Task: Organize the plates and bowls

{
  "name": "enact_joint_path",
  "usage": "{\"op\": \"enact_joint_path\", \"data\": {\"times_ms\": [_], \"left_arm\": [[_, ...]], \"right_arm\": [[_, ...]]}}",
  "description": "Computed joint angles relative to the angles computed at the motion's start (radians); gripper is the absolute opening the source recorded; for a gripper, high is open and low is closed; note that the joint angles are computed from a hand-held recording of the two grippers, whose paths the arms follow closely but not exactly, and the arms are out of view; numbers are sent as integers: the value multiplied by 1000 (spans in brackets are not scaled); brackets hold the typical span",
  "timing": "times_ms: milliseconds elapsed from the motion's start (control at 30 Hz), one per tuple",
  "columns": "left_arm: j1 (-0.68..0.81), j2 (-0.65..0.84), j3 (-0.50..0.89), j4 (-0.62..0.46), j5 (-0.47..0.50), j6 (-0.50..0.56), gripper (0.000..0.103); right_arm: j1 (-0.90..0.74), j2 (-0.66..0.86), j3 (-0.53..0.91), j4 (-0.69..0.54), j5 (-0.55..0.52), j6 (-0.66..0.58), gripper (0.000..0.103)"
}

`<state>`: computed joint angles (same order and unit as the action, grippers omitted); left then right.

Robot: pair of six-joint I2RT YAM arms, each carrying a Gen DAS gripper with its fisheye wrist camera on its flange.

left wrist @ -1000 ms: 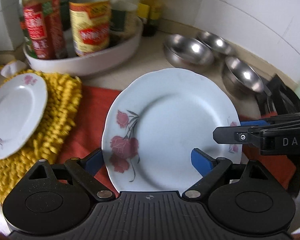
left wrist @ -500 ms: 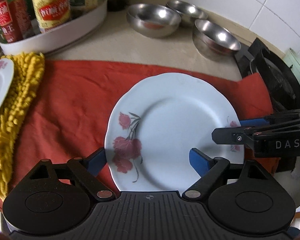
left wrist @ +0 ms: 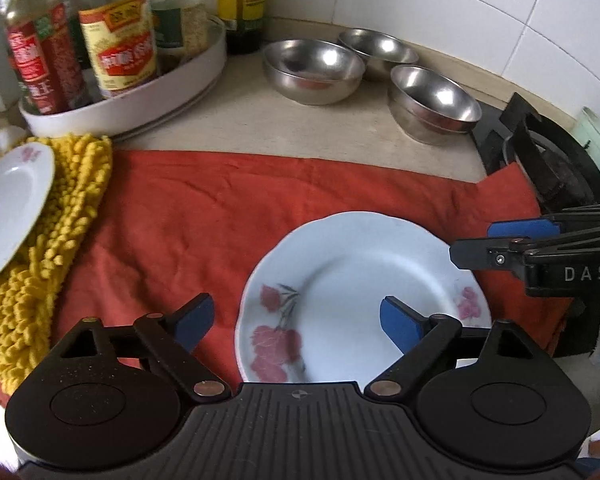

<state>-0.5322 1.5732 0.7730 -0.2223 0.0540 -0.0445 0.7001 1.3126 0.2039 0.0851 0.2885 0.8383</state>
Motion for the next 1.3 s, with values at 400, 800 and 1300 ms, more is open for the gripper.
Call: {"op": "enact_joint_path", "data": {"times_ms": [400, 800, 1300], "left_arm": [[165, -15, -1, -24, 14, 68, 96], [351, 46, 82, -61, 89, 194, 97], [549, 160, 233, -112, 131, 319, 98]], "right_arm": [[29, 187, 145, 96, -26, -65, 49], [26, 410, 413, 58, -68, -113, 49], [23, 672, 787, -30, -136, -207, 50]]}}
